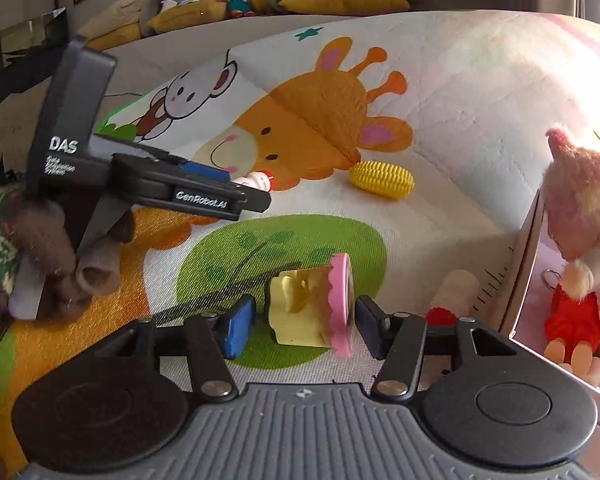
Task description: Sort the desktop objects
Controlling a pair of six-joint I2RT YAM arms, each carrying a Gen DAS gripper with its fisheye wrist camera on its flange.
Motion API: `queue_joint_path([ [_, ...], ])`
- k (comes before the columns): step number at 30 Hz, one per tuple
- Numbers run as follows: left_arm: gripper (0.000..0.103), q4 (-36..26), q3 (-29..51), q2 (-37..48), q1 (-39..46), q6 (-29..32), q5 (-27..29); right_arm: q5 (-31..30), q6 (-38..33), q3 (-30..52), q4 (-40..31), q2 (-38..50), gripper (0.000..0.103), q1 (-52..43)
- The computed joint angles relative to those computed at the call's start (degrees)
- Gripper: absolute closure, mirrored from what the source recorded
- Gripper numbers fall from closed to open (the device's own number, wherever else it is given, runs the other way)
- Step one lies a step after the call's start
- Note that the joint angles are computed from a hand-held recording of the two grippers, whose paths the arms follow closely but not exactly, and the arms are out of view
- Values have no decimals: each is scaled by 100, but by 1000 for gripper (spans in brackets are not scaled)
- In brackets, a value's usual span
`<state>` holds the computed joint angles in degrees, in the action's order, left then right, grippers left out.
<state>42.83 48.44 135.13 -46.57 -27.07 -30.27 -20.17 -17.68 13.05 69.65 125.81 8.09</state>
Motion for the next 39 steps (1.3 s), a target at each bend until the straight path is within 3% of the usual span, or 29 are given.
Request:
queue_joint_path([
  [10, 47, -651, 468, 67, 86, 10, 97, -322, -234, -157, 891, 725, 39, -192],
  [16, 44, -835, 244, -102, -61, 106, -135, -593, -272, -117, 693, 650, 34, -384],
  [24, 35, -1198, -111, -448, 284, 68, -549, -709, -284, -88, 702, 689, 28, -459],
  [28, 33, -886, -317, -574, 419, -28, -288, -705, -282, -88, 787, 746, 28, -457],
  [30, 18, -483, -441, -623, 383, -78, -5, -675, -283, -94, 832, 768, 28, -439],
  [32, 13, -579, -191, -527, 235, -154, -110, -643, -284, -101, 874, 786, 28, -421],
  [35, 13, -912, 353, -276, 63, -240, -354, -608, -278, -144, 1054, 861, 28, -402],
  [39, 19, -1572, 1047, 57, 98, -409, -522, -656, -276, -148, 1102, 888, 28, -440],
])
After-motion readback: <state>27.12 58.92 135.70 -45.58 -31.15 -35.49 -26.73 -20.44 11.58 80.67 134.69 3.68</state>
